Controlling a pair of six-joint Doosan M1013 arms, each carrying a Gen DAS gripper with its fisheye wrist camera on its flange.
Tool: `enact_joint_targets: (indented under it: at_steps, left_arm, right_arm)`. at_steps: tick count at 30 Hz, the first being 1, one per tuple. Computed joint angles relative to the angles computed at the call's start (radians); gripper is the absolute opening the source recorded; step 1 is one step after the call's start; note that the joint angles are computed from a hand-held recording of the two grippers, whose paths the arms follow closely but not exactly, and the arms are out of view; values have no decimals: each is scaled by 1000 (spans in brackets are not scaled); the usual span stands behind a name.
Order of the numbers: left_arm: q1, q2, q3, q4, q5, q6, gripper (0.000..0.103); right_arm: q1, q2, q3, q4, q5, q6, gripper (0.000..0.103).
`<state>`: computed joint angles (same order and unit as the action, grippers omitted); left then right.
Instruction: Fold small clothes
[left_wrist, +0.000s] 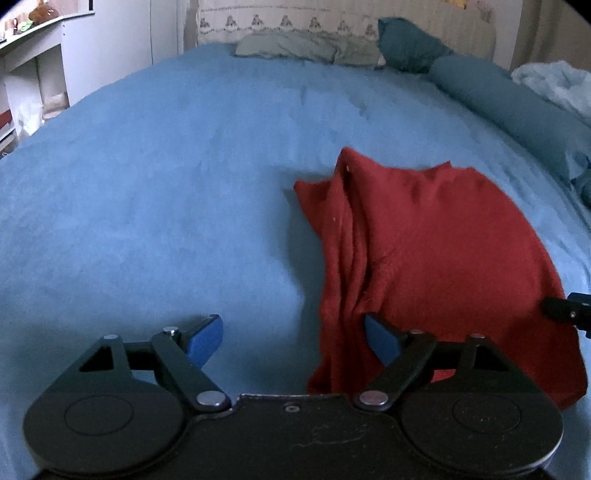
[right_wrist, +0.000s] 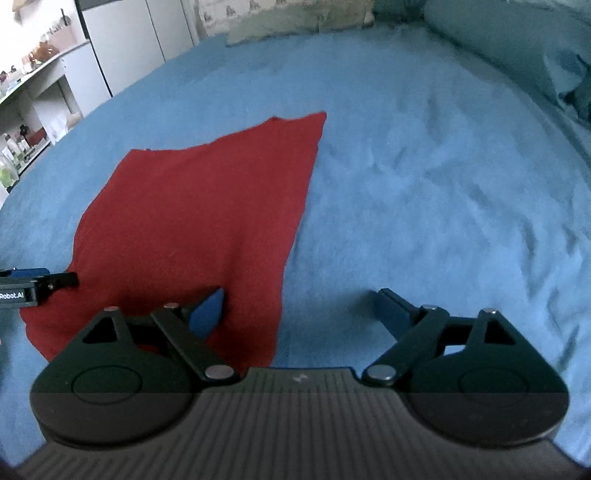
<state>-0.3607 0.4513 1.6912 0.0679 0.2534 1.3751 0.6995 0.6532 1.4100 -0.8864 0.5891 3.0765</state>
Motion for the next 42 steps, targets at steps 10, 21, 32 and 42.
enact_joint_targets:
  at_steps: [10,21,32,42]
  left_arm:
    - [-27,-237,110,373,-19,-342,82]
    - [-134,-493,268,649,111,-613,103]
    - [-191,-578,370,681,183,-730,103]
    - [-215,-589,387,793,178,-810,103]
  right_arm:
    - [110,-138,56,-228,121,171,103]
    - [282,-243,25,-134,444,78,103]
    - [373,-235,28,-57,612,122,103]
    - [386,-233,30,-37,627,125,103]
